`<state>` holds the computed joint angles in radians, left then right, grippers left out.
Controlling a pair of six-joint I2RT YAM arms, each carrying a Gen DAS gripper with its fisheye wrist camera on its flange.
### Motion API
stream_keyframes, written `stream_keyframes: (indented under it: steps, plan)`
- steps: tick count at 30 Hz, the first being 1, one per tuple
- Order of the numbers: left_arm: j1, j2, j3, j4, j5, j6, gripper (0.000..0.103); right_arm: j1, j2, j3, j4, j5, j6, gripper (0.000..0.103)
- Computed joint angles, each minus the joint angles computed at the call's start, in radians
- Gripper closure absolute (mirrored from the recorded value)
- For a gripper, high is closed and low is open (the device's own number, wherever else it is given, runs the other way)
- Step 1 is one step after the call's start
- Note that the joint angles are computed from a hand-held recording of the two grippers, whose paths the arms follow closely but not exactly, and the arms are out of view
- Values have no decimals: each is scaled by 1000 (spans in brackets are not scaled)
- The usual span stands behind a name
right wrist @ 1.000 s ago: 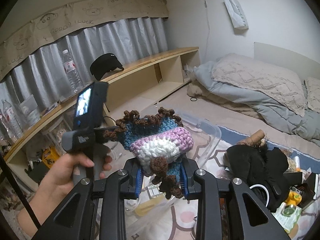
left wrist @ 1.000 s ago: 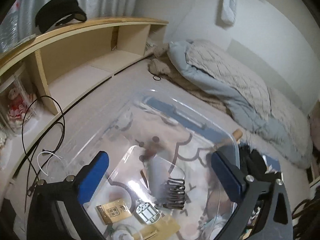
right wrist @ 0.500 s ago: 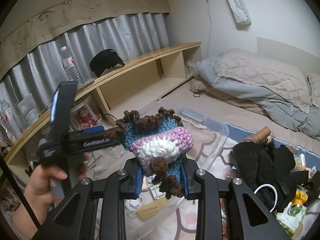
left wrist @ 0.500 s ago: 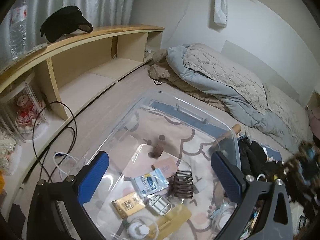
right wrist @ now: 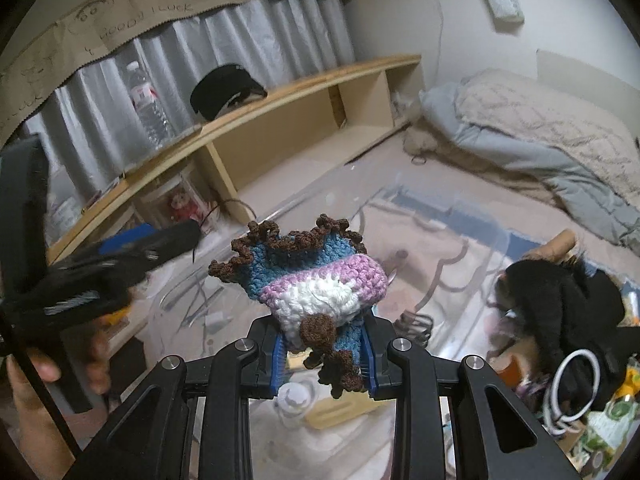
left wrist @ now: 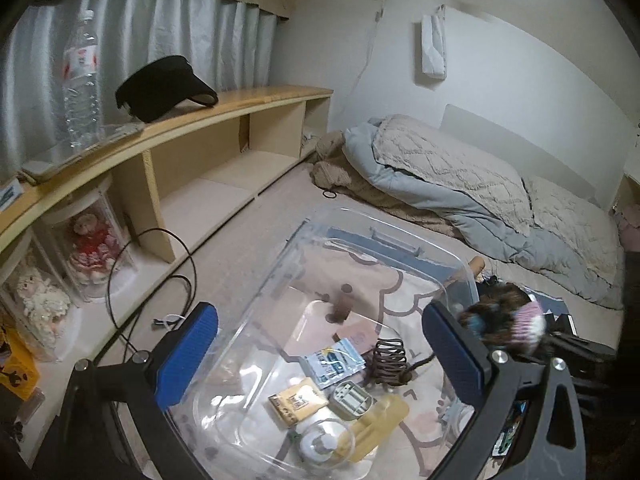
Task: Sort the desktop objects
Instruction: 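Lower the knit doll into the box and open the right tool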
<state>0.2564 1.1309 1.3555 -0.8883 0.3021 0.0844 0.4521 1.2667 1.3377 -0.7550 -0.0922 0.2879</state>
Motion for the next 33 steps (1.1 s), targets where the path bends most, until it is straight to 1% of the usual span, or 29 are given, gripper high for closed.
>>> stream_keyframes:
  steps: [7, 10, 13, 16, 18, 24, 26, 28, 30, 31, 33]
  plan:
    - [151, -48, -13, -3, 86, 60, 0, 52, 82, 29, 42, -14, 44, 73]
    - [211, -46, -4, 10, 121, 59, 0, 86, 120, 61, 53, -6, 47, 73]
    - [262, -36, 3, 24, 151, 51, 0, 125, 180, 111, 28, 9, 38, 73]
    - [289, -28, 8, 32, 159, 56, 0, 154, 248, 154, -16, 10, 43, 73]
    - [307, -25, 11, 33, 169, 58, 0, 160, 280, 167, -30, -7, 60, 73]
    - [372, -6, 24, 32, 219, 70, 0, 142, 327, 168, -20, -123, 133, 73]
    - [384, -3, 25, 28, 227, 75, 0, 150, 344, 180, -27, -135, 151, 73]
    - [394, 1, 26, 26, 232, 78, 0, 160, 365, 204, -46, -140, 157, 66]
    - [404, 3, 29, 21, 241, 82, 0, 176, 375, 219, -53, -130, 162, 56]
    - [405, 3, 28, 21, 243, 83, 0, 180, 377, 224, -53, -126, 162, 52]
    - [408, 3, 28, 20, 245, 88, 0, 192, 371, 221, -39, -113, 165, 34]
